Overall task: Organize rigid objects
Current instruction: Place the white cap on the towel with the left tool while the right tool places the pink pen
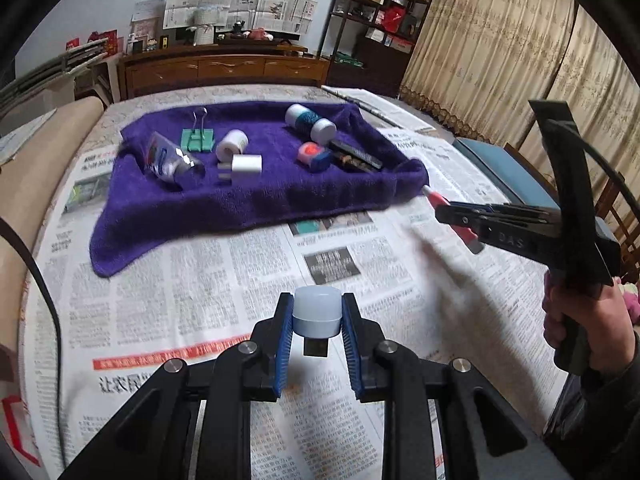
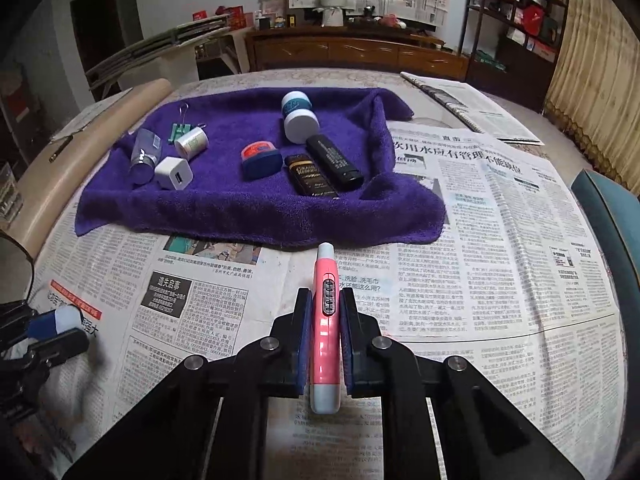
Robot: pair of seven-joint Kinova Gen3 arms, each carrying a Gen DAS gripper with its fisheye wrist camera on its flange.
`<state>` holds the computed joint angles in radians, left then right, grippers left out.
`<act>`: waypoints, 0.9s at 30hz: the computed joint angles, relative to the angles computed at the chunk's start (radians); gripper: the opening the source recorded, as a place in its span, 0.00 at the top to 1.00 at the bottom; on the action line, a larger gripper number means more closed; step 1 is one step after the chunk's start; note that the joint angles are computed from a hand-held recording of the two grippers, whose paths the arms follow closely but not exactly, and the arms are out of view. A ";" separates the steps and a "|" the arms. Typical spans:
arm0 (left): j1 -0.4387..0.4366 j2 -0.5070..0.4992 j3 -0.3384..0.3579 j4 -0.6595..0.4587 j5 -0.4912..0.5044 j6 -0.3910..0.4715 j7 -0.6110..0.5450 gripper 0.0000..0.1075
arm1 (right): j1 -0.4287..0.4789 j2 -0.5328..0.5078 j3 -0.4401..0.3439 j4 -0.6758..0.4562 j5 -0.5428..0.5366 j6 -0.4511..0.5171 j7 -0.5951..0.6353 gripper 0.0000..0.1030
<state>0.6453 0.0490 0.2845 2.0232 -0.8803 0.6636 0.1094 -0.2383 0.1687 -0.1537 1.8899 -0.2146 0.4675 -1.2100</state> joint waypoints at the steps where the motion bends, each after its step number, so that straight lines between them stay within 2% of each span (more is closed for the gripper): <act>1: -0.004 -0.004 -0.003 -0.007 0.006 0.006 -0.014 0.79 | 0.007 -0.004 0.002 -0.012 -0.022 0.018 0.027 0.87; 8: -0.083 -0.002 -0.040 -0.102 0.097 0.019 -0.206 0.79 | 0.051 0.015 -0.017 -0.129 -0.115 0.121 0.151 0.87; 13: -0.142 0.024 -0.079 -0.141 0.172 -0.046 -0.318 0.79 | 0.054 0.067 -0.029 -0.247 -0.166 0.189 0.202 0.87; 22: -0.190 0.140 -0.160 -0.214 0.318 -0.172 -0.511 0.79 | 0.023 0.243 -0.055 -0.487 -0.177 0.327 0.241 0.87; 27: -0.174 0.203 -0.206 -0.269 0.372 -0.170 -0.600 0.79 | -0.013 0.374 -0.062 -0.648 -0.144 0.397 0.247 0.87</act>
